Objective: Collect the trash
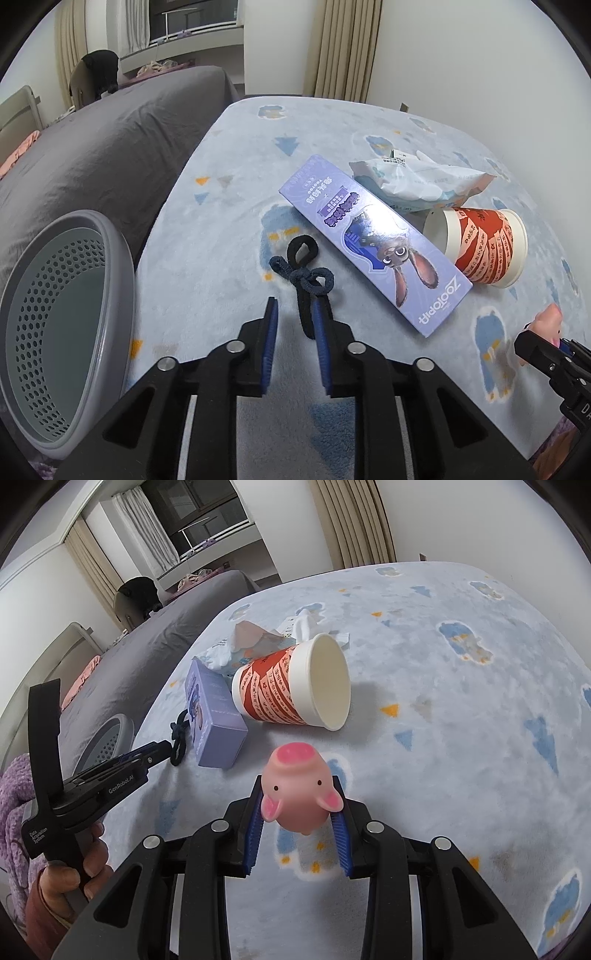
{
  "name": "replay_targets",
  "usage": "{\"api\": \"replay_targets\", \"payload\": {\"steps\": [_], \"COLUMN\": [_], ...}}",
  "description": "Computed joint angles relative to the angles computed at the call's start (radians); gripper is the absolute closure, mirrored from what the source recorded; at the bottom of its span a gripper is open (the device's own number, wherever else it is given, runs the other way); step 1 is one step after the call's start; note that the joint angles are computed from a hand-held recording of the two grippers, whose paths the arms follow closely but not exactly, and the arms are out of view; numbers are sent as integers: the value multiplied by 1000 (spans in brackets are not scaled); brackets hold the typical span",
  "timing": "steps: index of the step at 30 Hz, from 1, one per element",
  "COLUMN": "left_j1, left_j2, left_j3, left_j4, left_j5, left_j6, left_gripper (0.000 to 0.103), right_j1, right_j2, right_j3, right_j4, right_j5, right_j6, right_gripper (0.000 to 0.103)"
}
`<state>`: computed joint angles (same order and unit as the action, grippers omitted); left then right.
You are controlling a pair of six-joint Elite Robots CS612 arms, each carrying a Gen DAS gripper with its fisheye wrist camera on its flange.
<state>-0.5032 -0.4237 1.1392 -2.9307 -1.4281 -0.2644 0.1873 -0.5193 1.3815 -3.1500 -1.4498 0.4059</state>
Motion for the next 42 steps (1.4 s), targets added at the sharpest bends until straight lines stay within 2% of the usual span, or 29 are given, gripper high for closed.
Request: {"api": "replay_targets", "payload": {"steps": [9, 23, 25, 27, 28, 36, 42], "left_j1": [-1, -3, -2, -1, 2, -1, 3], "left_j2": [10, 53, 55, 58, 57, 25, -26], "left_j3": [-19, -104, -108, -115, -113, -55, 33], "left_j4": [2, 82, 84, 87, 86, 48, -33], "left_j5": [4, 22, 18, 14, 3, 12, 52], "left_j6": [-9, -36, -43, -45, -50, -32, -28], "left_gripper": [65, 64, 70, 85, 86, 88, 88], "right_j1": [-4, -12, -14, -15, -14, -7, 8], "right_j2": [4, 9, 10, 8, 8, 3, -2], "right_j3": [-3, -7, -7, -4, -3, 1, -6], "right_j4": [2, 12, 11, 7, 6, -2, -1], "right_j5": [12, 20, 20, 18, 16, 4, -1], "right_j6": [4, 15, 16, 18, 18, 5, -17], "right_gripper": [70, 70, 70, 70, 70, 70, 70]}}
